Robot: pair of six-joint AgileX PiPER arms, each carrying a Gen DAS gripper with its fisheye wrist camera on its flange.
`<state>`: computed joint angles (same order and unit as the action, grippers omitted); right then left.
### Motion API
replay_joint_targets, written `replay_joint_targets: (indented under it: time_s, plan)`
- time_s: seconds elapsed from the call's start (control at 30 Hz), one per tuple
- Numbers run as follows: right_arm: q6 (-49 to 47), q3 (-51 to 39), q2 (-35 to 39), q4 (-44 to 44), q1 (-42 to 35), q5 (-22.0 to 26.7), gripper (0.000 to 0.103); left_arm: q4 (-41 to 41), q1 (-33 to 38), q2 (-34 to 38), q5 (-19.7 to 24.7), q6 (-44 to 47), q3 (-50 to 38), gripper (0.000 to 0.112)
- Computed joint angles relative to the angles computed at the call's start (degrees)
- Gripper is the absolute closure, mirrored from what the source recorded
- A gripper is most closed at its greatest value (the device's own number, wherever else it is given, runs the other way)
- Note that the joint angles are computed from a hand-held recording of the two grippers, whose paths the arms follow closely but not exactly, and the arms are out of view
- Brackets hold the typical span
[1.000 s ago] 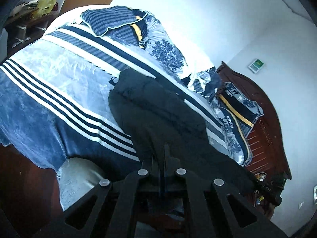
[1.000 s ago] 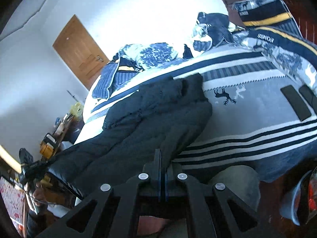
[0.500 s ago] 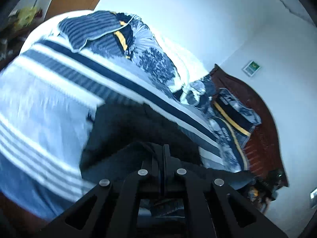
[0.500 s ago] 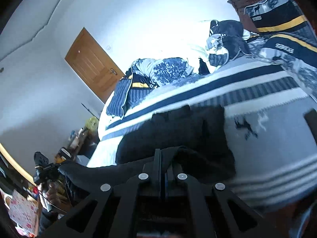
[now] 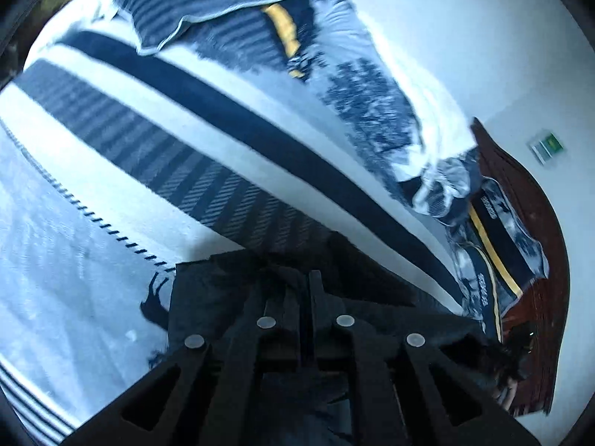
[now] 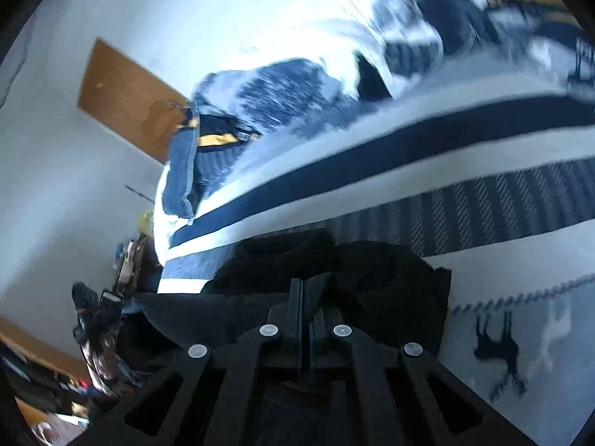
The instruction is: Fold large clothes
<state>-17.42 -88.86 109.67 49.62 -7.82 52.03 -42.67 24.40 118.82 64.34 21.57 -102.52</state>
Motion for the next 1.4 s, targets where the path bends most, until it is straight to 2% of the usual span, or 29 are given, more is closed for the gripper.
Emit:
replay_joint_targets:
  time_s: [0.03, 0.1, 0.23, 0.3, 0.37, 0.4, 0.43, 0.47, 0.5, 0.57, 0.67, 0.77, 0.87, 0.9, 0.93, 0.97, 1.0, 1.03, 1.1, 1.17, 1.23, 1.3, 1.4]
  plan:
    - [0.3, -1.2, 2.2, -0.2, 0.0, 0.0, 0.101, 1.7, -0.6, 2.0, -0.3, -2.4, -1.5, 0.099]
    - [2.0, -3.4, 8.0, -0.3, 0.1, -0.9, 0.100, 6.0, -1.2, 5.9, 0.6, -9.1, -5.0, 0.071]
    - [2.8, -4.5, 12.6, 0.4, -0.4, -1.2, 0.099, 3.1, 1.2, 5.8, -0.9, -8.3, -1.6, 0.066]
    - [-0.2, -2.3, 11.7, 4.2, -1.9, -1.6, 0.097, 2.1, 2.2, 2.9, -3.4, -6.1, 2.4, 0.052]
    - [-5.2, 3.1, 7.6, 9.2, -3.8, -4.2, 0.085, 3.9, 1.9, -0.7, -6.0, -5.2, 6.1, 0.048]
    - [-6.0, 5.4, 5.1, 9.3, -4.1, -5.8, 0.057, 5.0, 1.4, -1.5, -6.1, -4.9, 6.5, 0.048]
    - [-7.7, 8.1, 2.5, 9.7, -4.4, -7.7, 0.020, 6.0, 0.8, -2.4, -6.3, -4.1, 7.2, 0.048]
    - [-10.7, 11.3, -0.6, 11.0, -4.6, -9.6, 0.017, 7.4, -0.3, -3.7, -6.9, -3.4, 8.4, 0.048]
    - [-11.4, 12.5, -2.1, 10.4, -4.6, -9.4, 0.017, 9.0, -1.3, -4.4, -7.6, -3.4, 9.1, 0.048]
    - [-10.8, 13.8, -4.3, 7.3, -4.4, -8.1, 0.017, 11.6, -3.3, -5.3, -8.6, -3.4, 9.9, 0.048]
    - [-9.4, 16.4, -6.8, 2.5, -2.8, -9.6, 0.017, 15.0, -6.5, -5.3, -9.8, -4.6, 9.6, 0.048]
    - [-4.2, 13.3, -4.2, -4.4, -0.2, -10.0, 0.018, 18.8, -9.4, -3.4, -10.1, -6.0, 6.0, 0.048]
    - [5.3, 5.1, 2.0, -14.1, 3.4, -9.0, 0.021, 23.7, -11.6, 1.3, -9.0, -9.5, -0.2, 0.048]
    - [7.5, 3.4, 3.4, -16.5, 3.7, -8.4, 0.026, 24.4, -11.8, 2.9, -8.0, -10.0, -2.0, 0.057]
    - [9.4, 0.7, 5.8, -18.1, 4.3, -7.1, 0.041, 24.3, -11.9, 4.4, -7.3, -10.0, -3.0, 0.070]
    - [10.4, -2.4, 8.9, -18.5, 4.7, -4.9, 0.051, 24.7, -12.2, 5.8, -6.1, -10.0, -4.2, 0.101]
    - [12.0, -4.2, 10.4, -20.3, 5.3, -3.6, 0.071, 25.0, -12.3, 6.0, -5.9, -9.9, -4.0, 0.108]
    - [13.9, -4.7, 10.8, -22.3, 6.0, -3.5, 0.086, 24.3, -12.1, 4.5, -8.1, -8.9, -1.7, 0.109]
    - [12.1, -1.2, 7.1, -22.3, 6.3, -6.6, 0.098, 20.4, -10.5, -0.7, -14.5, -3.9, 4.5, 0.111]
    - [10.3, 5.2, -0.4, -22.4, 5.9, -11.4, 0.101, 17.4, -8.8, -2.9, -17.3, -1.9, 6.4, 0.111]
    - [11.7, 8.5, -4.3, -24.2, 5.9, -14.1, 0.101, 20.2, -9.9, -1.7, -20.2, -4.7, 5.8, 0.111]
    - [16.5, 7.4, -3.0, -30.6, 7.6, -15.6, 0.102, 28.6, -13.1, 1.2, -20.9, -12.3, 3.3, 0.111]
    - [24.9, 1.8, 4.1, -39.7, 10.3, -14.1, 0.102, 37.0, -16.4, 4.7, -21.3, -21.0, 0.3, 0.111]
